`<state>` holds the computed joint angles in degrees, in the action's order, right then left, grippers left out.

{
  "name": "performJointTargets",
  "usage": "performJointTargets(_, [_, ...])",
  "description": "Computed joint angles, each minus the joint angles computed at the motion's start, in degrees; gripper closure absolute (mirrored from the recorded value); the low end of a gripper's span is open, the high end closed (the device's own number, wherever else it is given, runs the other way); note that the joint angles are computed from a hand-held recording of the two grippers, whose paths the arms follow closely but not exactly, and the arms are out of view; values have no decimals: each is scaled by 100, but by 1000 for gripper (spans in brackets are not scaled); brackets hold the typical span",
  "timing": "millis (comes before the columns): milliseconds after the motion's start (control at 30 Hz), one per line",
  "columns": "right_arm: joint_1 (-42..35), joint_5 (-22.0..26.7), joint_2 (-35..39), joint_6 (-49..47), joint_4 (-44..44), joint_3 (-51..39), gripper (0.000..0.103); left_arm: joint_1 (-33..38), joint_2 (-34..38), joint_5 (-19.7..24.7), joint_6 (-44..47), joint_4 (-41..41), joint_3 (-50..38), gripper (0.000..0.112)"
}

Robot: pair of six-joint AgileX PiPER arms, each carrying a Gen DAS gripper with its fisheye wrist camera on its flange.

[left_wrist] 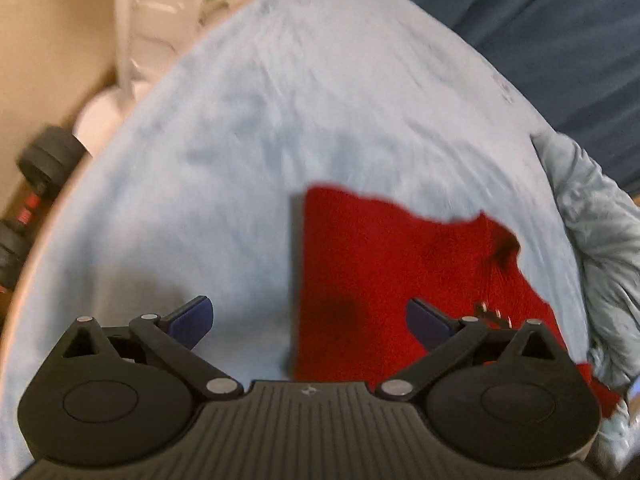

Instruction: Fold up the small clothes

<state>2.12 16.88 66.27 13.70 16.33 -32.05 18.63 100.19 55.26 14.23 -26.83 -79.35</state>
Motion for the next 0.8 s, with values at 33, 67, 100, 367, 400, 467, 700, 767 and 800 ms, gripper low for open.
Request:
performJointTargets(33, [45,-319,573,-14,219,-266,23,-62,37,-105,153,-157,152,10])
performJointTargets(67, [80,-409,1101,-237,597,-596,23,-143,48,-170,207,-229,238,10])
performJointTargets(100, [100,-364,1499,-325,746,-912,23,-213,-14,-302,315,-290,429,10])
performJointTargets(367, [1240,75,3173,1921,-3048,-2383,85,-719,-1123,-1619,1585,424,2314,10])
performJointTargets(400, [1479,216,3049,2243,-3620,-2434,87,-882,-1178,-1966,1289,997,2540,14])
performJointTargets(467, [1710,212,2705,2472,-4106,-2381,88,-1117,-1137,-2689,475,2143,2838,30])
performJointTargets(700, [928,-638,943,-542,-824,-2059,89,-868,-824,-2802,-759,2169,2649,46])
performJointTargets(767, [399,-258,1124,-1396,123,-2043,89,-869,-880,-2950,-827,2365,2792,38])
performJointTargets(800, [214,-26,1426,-1524,267,-2029,89,-914,-882,-2997,-1007,2550,2822,37])
